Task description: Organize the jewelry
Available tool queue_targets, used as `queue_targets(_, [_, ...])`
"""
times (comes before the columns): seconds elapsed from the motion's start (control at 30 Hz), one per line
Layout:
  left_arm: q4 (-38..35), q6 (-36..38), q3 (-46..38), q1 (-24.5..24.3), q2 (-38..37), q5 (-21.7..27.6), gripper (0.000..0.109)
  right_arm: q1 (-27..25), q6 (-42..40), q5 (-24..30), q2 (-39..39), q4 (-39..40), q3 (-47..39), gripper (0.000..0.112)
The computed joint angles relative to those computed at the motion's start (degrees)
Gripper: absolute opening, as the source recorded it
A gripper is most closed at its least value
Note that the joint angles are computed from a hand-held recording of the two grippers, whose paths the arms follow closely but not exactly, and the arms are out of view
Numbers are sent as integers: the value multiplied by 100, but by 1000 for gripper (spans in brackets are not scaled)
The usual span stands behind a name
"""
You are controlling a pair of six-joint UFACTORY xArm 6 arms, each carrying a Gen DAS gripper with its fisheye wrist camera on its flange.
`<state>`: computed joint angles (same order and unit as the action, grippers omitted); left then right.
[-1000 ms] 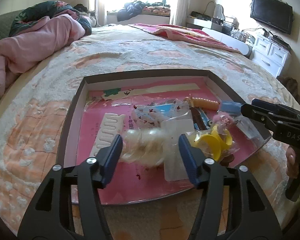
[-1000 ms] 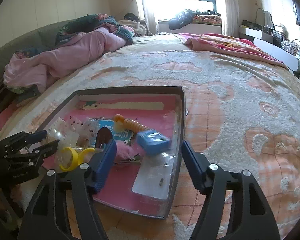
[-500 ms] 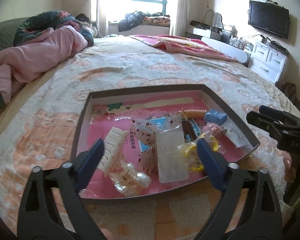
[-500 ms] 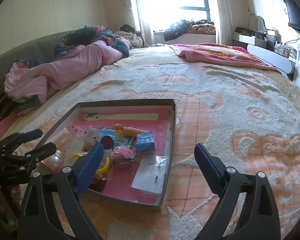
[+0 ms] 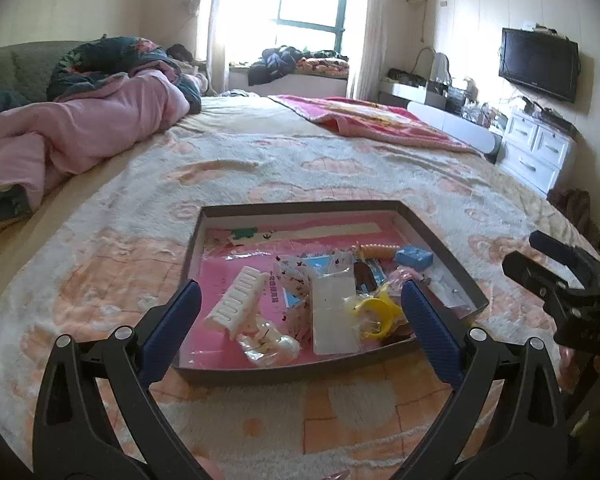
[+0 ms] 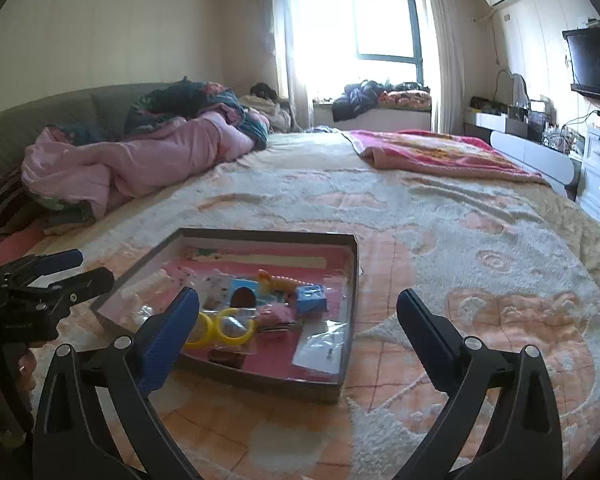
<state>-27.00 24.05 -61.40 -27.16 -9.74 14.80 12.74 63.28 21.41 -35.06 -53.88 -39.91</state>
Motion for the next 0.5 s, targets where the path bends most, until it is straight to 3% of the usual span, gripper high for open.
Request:
queue_targets(0.27, [275,-217,576,-69,-554,-414,92,335,567,350,-395,-483,174,96])
queue_targets(0.5, [224,-91,980,-96,-943,-603,92,949,1262,1185,-732,-1407,283,96])
